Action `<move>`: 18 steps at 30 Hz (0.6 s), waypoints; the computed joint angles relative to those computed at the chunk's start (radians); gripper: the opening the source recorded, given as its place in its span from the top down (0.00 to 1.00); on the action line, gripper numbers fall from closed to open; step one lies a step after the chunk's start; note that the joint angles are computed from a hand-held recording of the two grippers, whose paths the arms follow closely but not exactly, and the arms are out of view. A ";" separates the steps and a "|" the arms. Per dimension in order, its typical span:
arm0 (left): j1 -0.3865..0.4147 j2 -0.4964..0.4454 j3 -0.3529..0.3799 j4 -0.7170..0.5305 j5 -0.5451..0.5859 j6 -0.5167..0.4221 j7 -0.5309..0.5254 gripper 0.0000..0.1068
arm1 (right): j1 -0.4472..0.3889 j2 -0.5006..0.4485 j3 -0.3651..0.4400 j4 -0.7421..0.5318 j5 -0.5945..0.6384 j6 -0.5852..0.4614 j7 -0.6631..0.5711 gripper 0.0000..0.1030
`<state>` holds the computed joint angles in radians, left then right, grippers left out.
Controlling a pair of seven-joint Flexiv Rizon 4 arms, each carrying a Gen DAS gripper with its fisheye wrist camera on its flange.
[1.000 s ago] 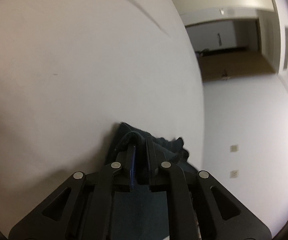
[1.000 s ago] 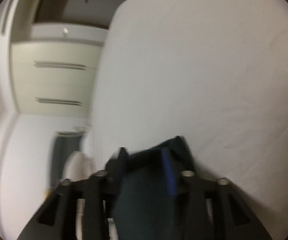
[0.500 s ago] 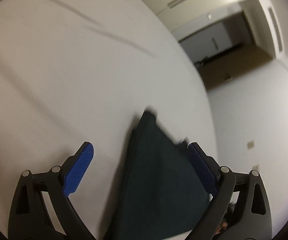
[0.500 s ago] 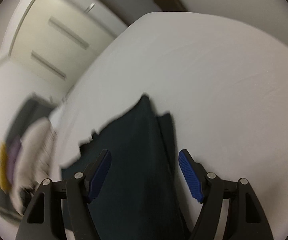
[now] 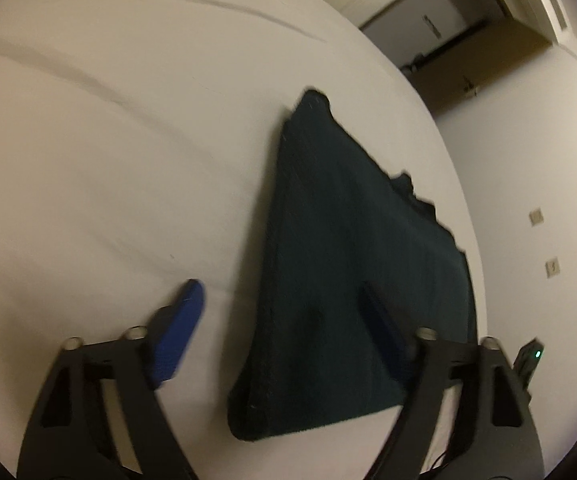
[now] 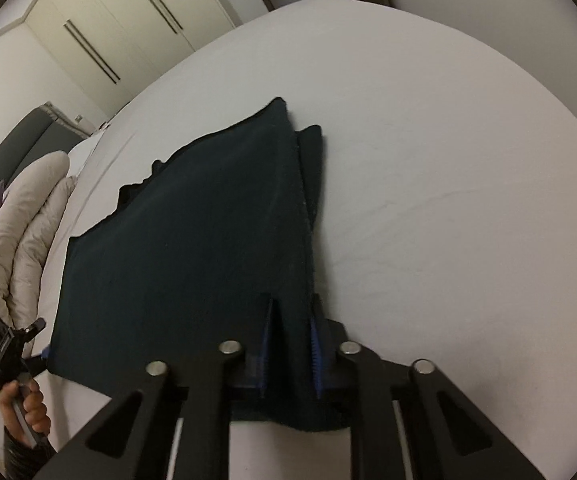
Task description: Fold small clothes
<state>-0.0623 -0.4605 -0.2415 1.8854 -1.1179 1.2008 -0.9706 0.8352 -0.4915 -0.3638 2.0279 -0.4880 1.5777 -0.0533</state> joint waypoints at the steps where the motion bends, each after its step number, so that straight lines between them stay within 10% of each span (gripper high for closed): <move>1: -0.005 0.001 0.003 0.003 0.016 -0.009 -0.007 0.44 | 0.016 -0.001 -0.019 0.010 0.005 0.024 0.017 0.92; 3: 0.001 0.033 0.027 0.031 0.062 -0.052 -0.013 0.68 | 0.055 0.002 -0.063 0.046 0.042 0.085 0.034 0.94; 6: -0.027 0.020 0.053 0.024 0.176 -0.041 -0.055 0.79 | 0.128 0.013 -0.123 0.097 0.100 0.131 0.032 0.95; 18: 0.003 0.047 -0.001 0.081 0.073 -0.020 0.010 0.88 | 0.135 -0.057 -0.073 0.125 0.350 0.308 -0.010 0.95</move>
